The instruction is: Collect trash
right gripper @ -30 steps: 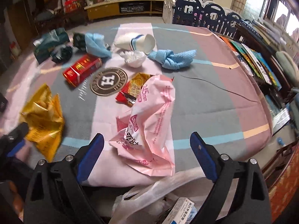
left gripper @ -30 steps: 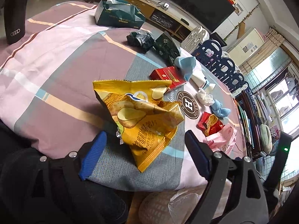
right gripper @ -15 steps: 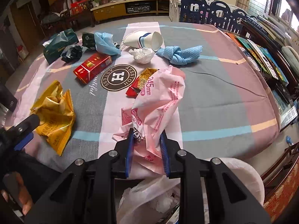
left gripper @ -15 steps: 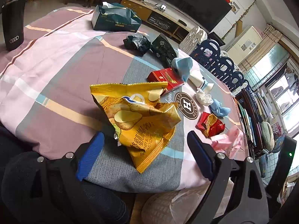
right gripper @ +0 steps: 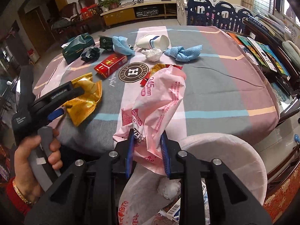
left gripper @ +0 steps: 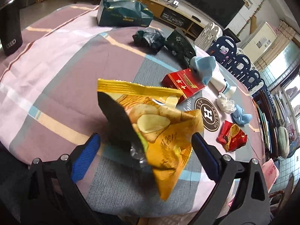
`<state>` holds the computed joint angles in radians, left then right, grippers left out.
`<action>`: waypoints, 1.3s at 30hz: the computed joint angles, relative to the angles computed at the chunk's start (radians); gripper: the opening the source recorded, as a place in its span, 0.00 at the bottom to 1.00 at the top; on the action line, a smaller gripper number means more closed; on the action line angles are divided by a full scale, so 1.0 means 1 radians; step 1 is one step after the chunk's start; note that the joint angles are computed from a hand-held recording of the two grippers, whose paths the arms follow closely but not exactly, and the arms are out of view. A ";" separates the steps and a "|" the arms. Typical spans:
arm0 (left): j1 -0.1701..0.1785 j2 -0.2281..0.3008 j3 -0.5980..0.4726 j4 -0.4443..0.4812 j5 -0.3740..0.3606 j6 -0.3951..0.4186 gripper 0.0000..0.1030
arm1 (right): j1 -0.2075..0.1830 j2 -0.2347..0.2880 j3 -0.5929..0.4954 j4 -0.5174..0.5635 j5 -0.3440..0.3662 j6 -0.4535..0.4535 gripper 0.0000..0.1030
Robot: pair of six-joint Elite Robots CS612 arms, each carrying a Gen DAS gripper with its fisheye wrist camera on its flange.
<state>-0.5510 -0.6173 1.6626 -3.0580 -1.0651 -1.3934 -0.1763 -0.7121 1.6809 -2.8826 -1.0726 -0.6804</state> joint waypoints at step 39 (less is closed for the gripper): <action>-0.155 -0.103 0.049 -0.102 0.177 0.371 0.13 | -0.091 -0.078 0.081 -0.124 0.092 0.044 0.26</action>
